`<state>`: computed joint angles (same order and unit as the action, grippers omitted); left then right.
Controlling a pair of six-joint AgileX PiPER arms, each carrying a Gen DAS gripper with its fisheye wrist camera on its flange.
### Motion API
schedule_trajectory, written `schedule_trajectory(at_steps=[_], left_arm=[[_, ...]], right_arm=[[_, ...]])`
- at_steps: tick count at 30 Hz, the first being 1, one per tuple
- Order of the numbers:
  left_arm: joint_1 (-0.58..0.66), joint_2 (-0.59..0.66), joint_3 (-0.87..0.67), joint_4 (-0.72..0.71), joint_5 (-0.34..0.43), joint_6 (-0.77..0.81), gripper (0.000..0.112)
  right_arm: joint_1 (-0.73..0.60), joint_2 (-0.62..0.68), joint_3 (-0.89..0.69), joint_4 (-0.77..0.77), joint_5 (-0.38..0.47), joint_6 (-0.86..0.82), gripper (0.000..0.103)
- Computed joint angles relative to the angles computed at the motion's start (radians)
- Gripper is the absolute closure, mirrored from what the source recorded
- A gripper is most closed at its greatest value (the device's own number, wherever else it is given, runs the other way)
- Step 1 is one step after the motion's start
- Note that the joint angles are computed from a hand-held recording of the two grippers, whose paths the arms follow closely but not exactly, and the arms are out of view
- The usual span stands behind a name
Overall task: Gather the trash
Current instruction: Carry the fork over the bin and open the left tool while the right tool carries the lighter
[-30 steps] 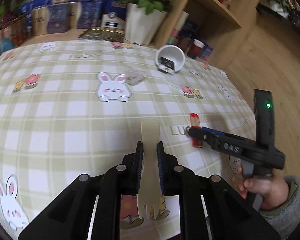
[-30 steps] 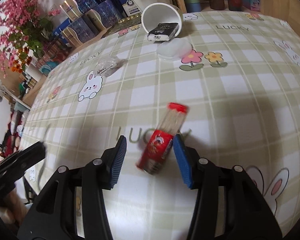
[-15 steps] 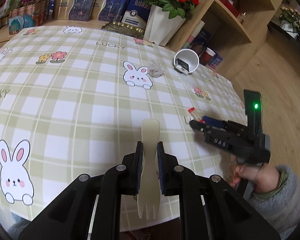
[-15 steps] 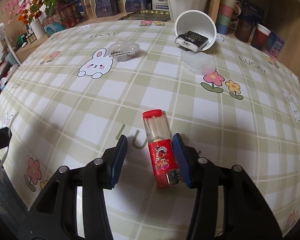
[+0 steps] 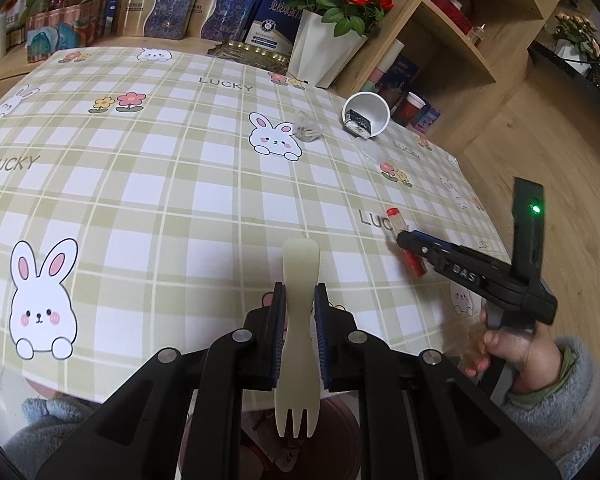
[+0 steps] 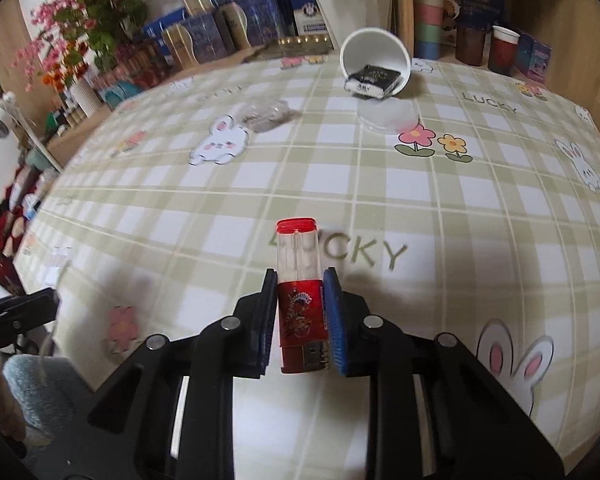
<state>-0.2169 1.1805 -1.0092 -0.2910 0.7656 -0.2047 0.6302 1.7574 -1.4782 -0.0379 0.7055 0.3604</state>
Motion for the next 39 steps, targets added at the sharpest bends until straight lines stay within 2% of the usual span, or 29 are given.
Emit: schedule_trajectory(at_steps=[9, 18, 22, 30, 34, 39], left_arm=[[-0.068, -0.110, 0.027, 0.080, 0.038, -0.113, 0.098], [-0.212, -0.264, 0.084, 0.260, 0.119, -0.331, 0.098], [-0.317, -0.335, 0.118, 0.367, 0.158, -0.477, 0.098], [-0.646, -0.432, 0.210, 0.601, 0.266, -0.864, 0.098], [-0.706, -0.455, 0.263, 0.607, 0.271, -0.950, 0.098], [-0.703, -0.445, 0.291, 0.568, 0.258, -0.944, 0.098]], right_arm=[[0.087, -0.175, 0.133, -0.033, -0.034, 0.066, 0.077], [0.238, -0.273, 0.207, -0.136, -0.042, 0.195, 0.077], [0.298, -0.308, 0.235, -0.170, -0.041, 0.244, 0.077], [0.422, -0.362, 0.308, -0.230, -0.050, 0.345, 0.077], [0.460, -0.385, 0.359, -0.240, -0.074, 0.391, 0.077], [0.475, -0.420, 0.430, -0.222, -0.114, 0.428, 0.077]])
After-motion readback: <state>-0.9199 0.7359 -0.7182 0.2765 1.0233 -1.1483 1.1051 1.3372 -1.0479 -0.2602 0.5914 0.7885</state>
